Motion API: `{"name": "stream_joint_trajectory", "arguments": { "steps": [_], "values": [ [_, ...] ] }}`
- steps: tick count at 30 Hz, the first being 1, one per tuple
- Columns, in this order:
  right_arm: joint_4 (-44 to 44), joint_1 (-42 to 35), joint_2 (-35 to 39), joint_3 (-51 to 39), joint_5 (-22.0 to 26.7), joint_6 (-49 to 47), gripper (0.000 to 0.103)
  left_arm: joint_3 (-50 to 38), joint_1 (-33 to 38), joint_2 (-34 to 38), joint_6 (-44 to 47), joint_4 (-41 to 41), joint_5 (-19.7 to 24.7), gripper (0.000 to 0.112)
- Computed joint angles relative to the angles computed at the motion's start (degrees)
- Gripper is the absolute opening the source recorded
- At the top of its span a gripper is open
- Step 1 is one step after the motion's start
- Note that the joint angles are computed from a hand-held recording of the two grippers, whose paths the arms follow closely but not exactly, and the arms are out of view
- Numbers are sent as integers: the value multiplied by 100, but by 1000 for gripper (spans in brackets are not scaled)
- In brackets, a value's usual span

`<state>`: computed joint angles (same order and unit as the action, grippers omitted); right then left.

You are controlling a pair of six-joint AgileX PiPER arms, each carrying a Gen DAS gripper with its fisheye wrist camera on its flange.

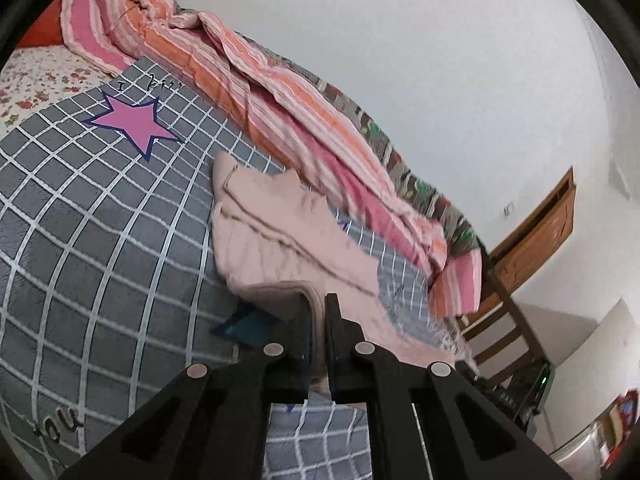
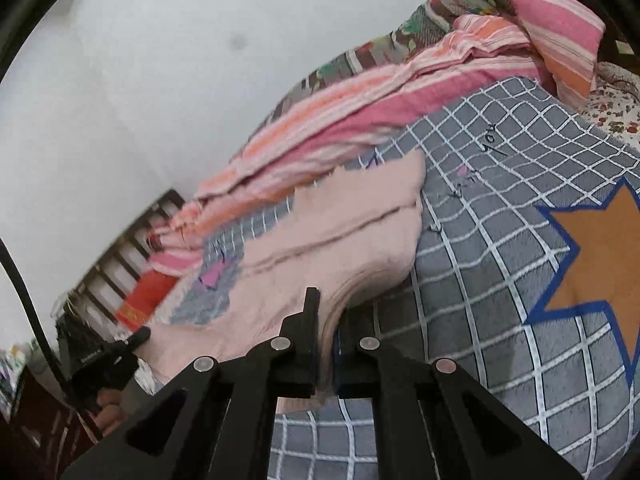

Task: Fold small clothes
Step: 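Lift the hem with both grippers and fold it toward the collar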

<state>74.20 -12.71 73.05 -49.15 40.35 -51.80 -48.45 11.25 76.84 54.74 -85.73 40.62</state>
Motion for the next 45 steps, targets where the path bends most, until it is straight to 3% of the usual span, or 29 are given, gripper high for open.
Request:
{"name": "stream_joint_trajectory", "arguments": {
  "steps": [5,11,20,27,36,39,45],
  "values": [
    [238,-26,354,-401,99,89,5,-525,-175,377,-301,42,-269,7],
    [549,132,713,-838,-114,81,5,-1129,-388,736,-836,432,-656,7],
    [739,324,1304,-1627,-380,427,5,-2279,-669,1263,-2127,1484,-1073,7],
    [245,443,1794,-2355,-473,905,5,-3070,-918,1815,-3398,2808,-1325,7],
    [-1058,692,3079,-3973,-609,2525,5,-5132,-1277,3263,-6186,5391,-995,7],
    [-1331,710,3555,-4586,-528,2897,5,-5682,-1299,3673,-6537,5653,-853,7],
    [-2106,786,4601,-6083,-255,3739,5,-7612,-1374,4926,-7551,6505,-161,7]
  ]
}}
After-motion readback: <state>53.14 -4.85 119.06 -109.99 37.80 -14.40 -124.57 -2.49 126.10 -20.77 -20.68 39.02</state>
